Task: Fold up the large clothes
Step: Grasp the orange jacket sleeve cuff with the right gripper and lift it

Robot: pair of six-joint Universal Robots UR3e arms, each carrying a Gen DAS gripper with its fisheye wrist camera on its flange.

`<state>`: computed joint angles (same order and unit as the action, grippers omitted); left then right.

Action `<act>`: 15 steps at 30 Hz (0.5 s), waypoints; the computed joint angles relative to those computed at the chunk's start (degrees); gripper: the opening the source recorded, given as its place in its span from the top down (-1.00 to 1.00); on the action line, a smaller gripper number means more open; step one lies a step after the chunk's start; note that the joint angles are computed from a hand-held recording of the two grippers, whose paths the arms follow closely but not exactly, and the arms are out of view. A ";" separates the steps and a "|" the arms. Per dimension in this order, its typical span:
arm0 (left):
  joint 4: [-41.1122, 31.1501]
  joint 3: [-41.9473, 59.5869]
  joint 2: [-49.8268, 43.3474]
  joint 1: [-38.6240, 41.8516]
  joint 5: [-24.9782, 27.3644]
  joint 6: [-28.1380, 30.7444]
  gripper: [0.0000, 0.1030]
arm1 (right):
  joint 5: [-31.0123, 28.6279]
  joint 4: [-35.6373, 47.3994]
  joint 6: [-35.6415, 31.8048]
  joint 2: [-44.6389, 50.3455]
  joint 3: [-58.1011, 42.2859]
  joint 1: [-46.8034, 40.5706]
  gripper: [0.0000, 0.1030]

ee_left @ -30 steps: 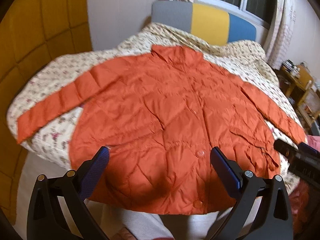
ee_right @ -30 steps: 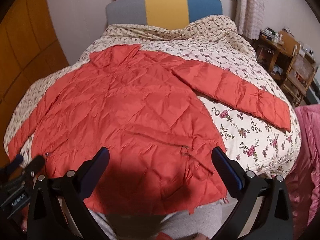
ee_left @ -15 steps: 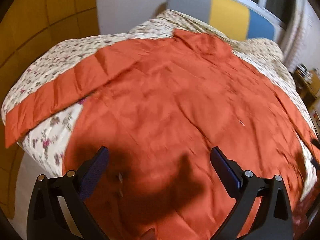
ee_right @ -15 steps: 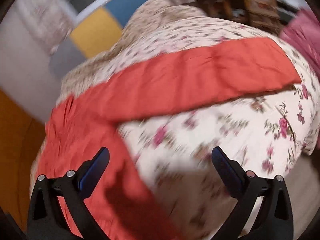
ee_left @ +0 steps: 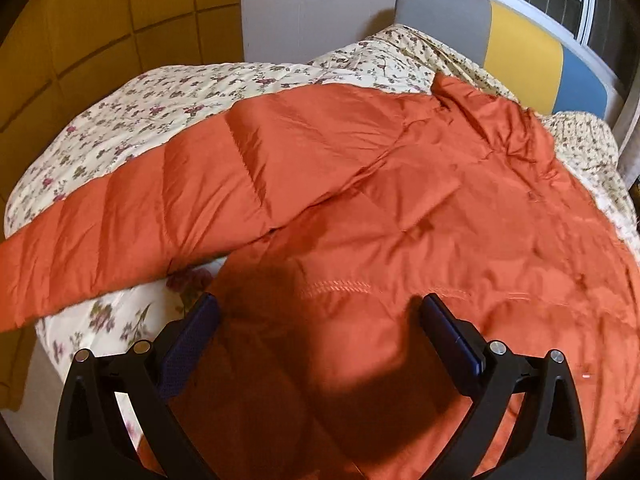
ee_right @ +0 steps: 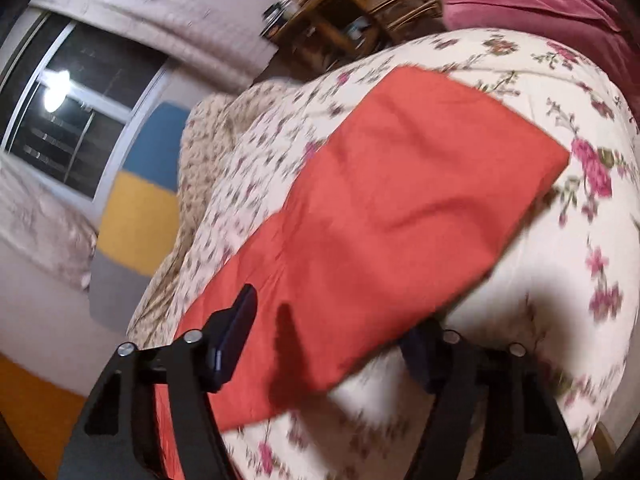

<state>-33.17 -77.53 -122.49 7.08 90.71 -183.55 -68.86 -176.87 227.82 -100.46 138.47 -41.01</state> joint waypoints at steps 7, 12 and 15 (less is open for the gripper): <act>7.90 -4.07 -1.68 0.98 -1.51 2.19 -0.94 | -6.35 8.94 -1.53 2.91 -8.53 0.98 0.52; 10.85 -5.13 -2.39 0.31 -0.29 1.30 -0.94 | -17.22 10.63 -3.57 5.95 -15.79 10.17 0.79; 12.20 -5.62 -2.70 0.07 0.15 1.11 -0.94 | -28.67 9.63 -8.25 9.37 -23.28 20.59 0.81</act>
<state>-20.97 -83.15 -125.19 7.15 90.86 -182.44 -97.53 -167.24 219.57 -91.09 115.19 -20.42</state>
